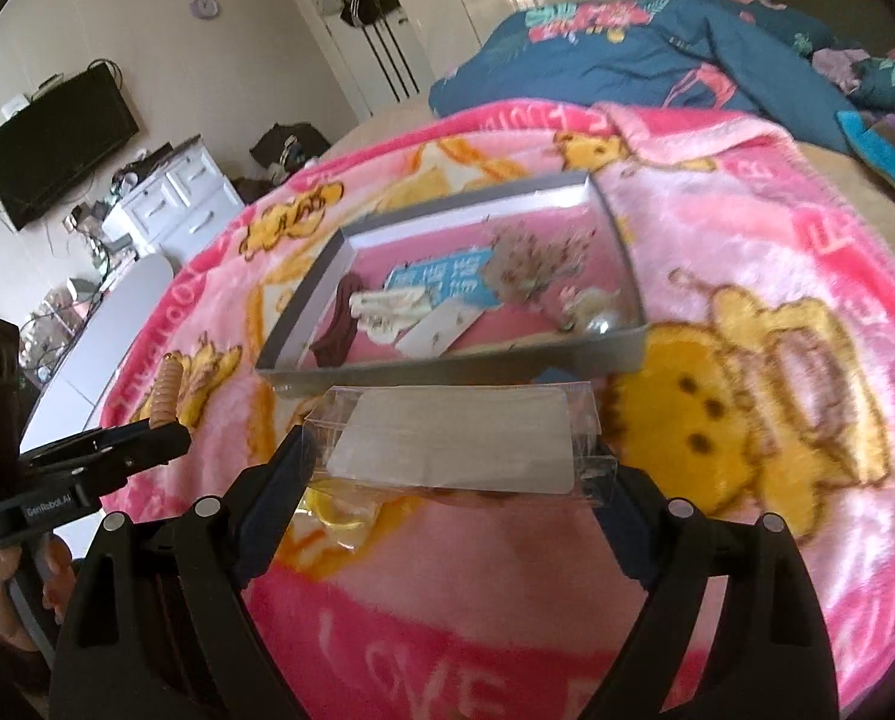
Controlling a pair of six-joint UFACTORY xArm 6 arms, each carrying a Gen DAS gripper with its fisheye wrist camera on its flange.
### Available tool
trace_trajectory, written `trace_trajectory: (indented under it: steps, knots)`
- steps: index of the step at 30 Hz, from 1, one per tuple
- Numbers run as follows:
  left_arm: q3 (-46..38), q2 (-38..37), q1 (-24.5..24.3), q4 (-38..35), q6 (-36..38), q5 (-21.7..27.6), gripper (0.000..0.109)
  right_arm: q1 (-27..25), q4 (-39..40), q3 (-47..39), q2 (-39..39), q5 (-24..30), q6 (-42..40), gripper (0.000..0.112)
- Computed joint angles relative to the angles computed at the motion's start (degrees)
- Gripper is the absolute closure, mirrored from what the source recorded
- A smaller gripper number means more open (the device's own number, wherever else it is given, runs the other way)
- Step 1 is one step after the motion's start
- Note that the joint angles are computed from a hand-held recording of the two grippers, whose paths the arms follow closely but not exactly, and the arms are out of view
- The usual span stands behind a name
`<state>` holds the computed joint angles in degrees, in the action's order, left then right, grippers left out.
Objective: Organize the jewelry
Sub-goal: 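Carry the hair tie with the left tool while the right tool carries the bag over the box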
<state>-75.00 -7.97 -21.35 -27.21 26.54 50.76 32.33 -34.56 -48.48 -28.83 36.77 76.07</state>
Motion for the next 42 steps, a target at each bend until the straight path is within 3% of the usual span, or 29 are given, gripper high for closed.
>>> trace_trajectory:
  steps: [9, 19, 31, 42]
  knots:
    - [-4.1, 1.9, -2.1, 0.2, 0.5, -0.7, 0.078, -1.0, -2.6, -1.6, -2.7, 2.4, -1.1, 0.026]
    - [-12.3, 9.1, -4.1, 1.6, -0.2, -2.0, 0.078, -4.7, -4.0, -4.8, -1.6, 3.1, -3.9, 0.026]
    - [-24.4, 22.1, -5.7, 4.8, -5.0, -1.9, 0.078, -12.4, 1.2, -10.2, 6.0, 0.3, -12.7, 0.026]
    - [-27.5, 27.0, -6.2, 6.3, -5.9, -1.3, 0.077, -15.4, 7.2, -13.3, 13.9, -1.6, -18.4, 0.025]
